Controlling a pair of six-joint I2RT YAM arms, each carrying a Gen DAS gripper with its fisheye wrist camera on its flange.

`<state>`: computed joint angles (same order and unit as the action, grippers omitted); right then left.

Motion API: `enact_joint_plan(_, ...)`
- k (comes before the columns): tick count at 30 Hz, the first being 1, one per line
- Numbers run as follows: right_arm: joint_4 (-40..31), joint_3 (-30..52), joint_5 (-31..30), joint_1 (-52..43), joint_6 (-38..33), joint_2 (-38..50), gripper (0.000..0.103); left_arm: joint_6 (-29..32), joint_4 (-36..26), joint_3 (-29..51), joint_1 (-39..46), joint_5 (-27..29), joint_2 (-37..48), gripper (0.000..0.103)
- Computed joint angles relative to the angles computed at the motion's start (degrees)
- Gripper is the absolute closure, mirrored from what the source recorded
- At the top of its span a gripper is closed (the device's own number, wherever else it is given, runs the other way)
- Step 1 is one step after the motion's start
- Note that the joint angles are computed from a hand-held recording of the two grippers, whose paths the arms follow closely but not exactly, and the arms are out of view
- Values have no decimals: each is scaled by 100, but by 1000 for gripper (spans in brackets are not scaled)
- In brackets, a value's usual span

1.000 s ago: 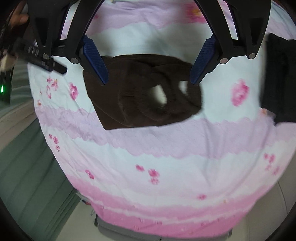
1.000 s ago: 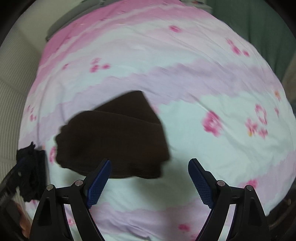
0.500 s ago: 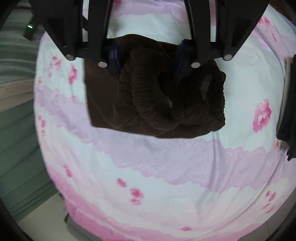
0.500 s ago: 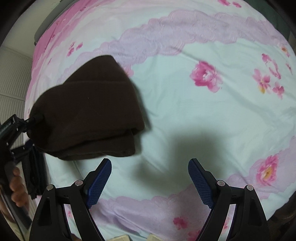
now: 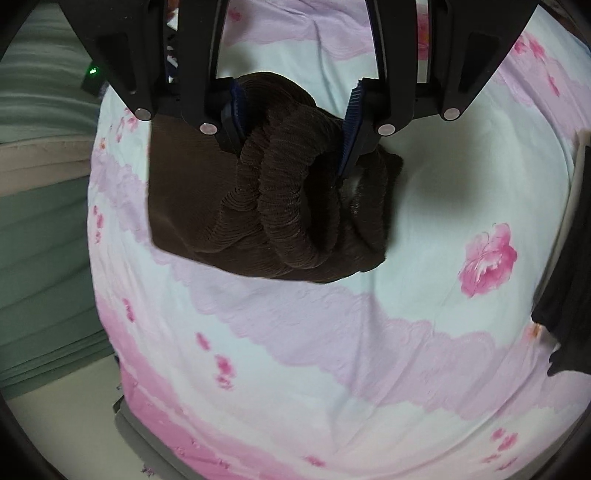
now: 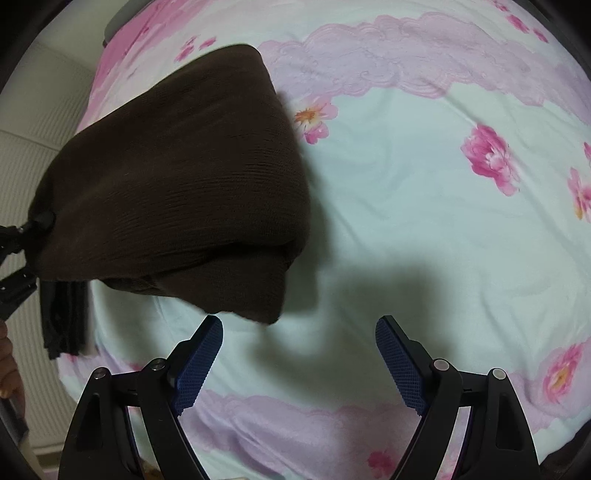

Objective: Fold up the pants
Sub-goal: 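Lift the folded brown pants with the left gripper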

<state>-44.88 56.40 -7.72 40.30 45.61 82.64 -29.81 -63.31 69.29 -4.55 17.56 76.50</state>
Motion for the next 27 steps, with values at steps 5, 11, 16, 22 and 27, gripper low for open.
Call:
enact_joint_plan(5, 2, 126, 48, -54, -47, 197, 17, 356, 87, -250, -86, -531, 54, 26)
enact_joint_plan(11, -101, 244, 70, -238, -188, 325, 17, 479, 468, -731, -186, -399, 116, 19)
enact_joint_plan(16, -97, 156, 53, -236, -195, 300, 17, 10, 1084, -1228, 61, 260, 76, 28)
enact_joint_plan(22, 138, 32, -44, -185, -132, 306, 17, -475, 696, -596, -20, 675, -123, 66)
enact_joint_plan(27, 434, -126, -56, -34, -3, 90, 17, -710, 213, 1130, -404, 767, 35, 69)
